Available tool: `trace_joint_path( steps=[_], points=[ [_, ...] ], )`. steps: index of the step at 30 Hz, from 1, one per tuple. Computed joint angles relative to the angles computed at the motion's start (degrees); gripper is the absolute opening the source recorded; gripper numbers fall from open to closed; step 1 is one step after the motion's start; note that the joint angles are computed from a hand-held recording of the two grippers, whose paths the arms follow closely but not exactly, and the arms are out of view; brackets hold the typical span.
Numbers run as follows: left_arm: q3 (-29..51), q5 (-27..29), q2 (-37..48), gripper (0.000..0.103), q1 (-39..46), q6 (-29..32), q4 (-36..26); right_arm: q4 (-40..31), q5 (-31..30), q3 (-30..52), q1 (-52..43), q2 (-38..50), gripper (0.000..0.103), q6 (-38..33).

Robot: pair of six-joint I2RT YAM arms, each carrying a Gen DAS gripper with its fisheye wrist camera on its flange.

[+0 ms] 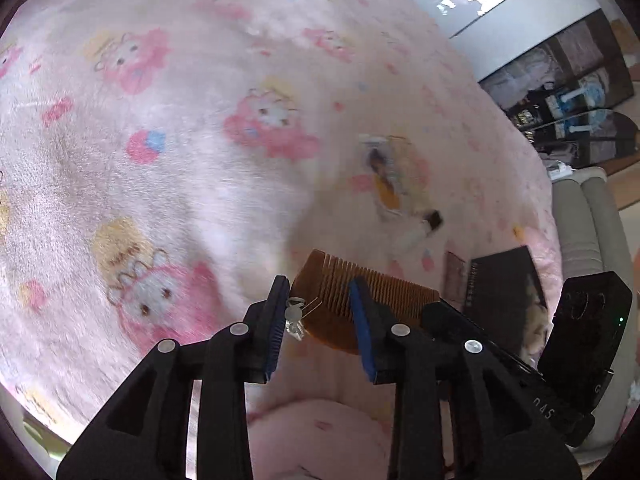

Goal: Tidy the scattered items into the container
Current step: 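Carry the comb with the left gripper over the black box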

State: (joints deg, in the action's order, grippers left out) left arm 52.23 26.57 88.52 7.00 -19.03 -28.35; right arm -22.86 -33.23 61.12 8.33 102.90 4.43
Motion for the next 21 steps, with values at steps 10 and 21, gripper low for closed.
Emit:
trace_joint_path(
  steps=[10,21],
  points=[
    [10.80,-5.93,-4.76,0.030,-22.56,-9.82,-4.93,-12.98,-3.04,-2.96,-20.36,-19.42,0.048,-10.57],
    [47.31,-13.06,19.60,0.030,-48.20,-14.50,-12.12,-37.83,-13.50,21.38,-59.70,-7.74,0.048,-36.74]
  ],
)
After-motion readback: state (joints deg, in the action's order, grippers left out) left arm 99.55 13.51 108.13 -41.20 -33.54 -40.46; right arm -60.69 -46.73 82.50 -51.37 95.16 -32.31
